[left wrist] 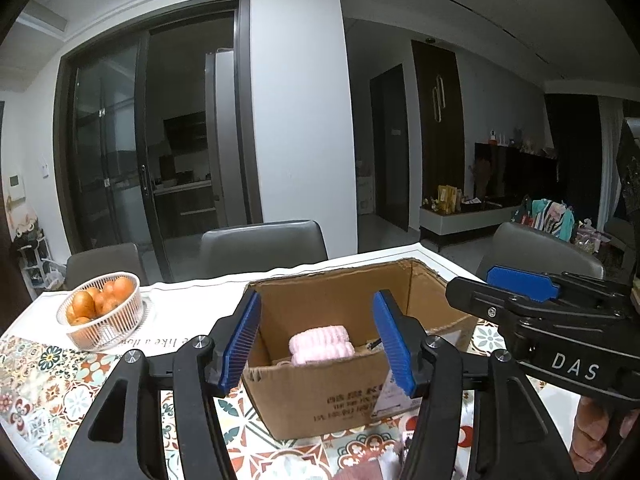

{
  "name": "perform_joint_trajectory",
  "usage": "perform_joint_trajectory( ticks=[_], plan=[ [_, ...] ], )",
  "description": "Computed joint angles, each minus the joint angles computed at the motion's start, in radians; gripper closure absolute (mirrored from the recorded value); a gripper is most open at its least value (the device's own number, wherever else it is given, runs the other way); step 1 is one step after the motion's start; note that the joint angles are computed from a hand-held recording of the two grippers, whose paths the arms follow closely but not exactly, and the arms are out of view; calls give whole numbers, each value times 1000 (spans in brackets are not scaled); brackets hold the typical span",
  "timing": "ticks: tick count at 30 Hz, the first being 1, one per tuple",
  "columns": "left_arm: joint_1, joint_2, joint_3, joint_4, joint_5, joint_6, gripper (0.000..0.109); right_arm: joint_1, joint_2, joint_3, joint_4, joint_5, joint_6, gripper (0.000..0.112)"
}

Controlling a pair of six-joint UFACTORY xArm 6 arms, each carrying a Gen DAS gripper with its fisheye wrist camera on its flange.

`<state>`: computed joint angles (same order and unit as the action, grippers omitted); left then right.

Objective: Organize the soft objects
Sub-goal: 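Move both tools back toward the white socks and tissue pack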

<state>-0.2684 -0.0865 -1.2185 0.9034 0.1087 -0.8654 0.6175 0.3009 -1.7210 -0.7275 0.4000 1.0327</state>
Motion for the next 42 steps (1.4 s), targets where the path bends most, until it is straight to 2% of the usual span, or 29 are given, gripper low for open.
perform_joint_trajectory(
  ticks=[19, 36, 42],
  plan=[
    [-45, -189, 178, 57, 57, -70, 48, 34, -180, 222, -107, -7, 136, 61],
    [-108, -299, 344, -86, 114, 45, 48, 61, -282, 400, -56, -18, 145, 61],
    [-127, -314, 384, -153, 132, 91, 48, 69, -297, 446, -15, -16, 108, 61]
  ],
)
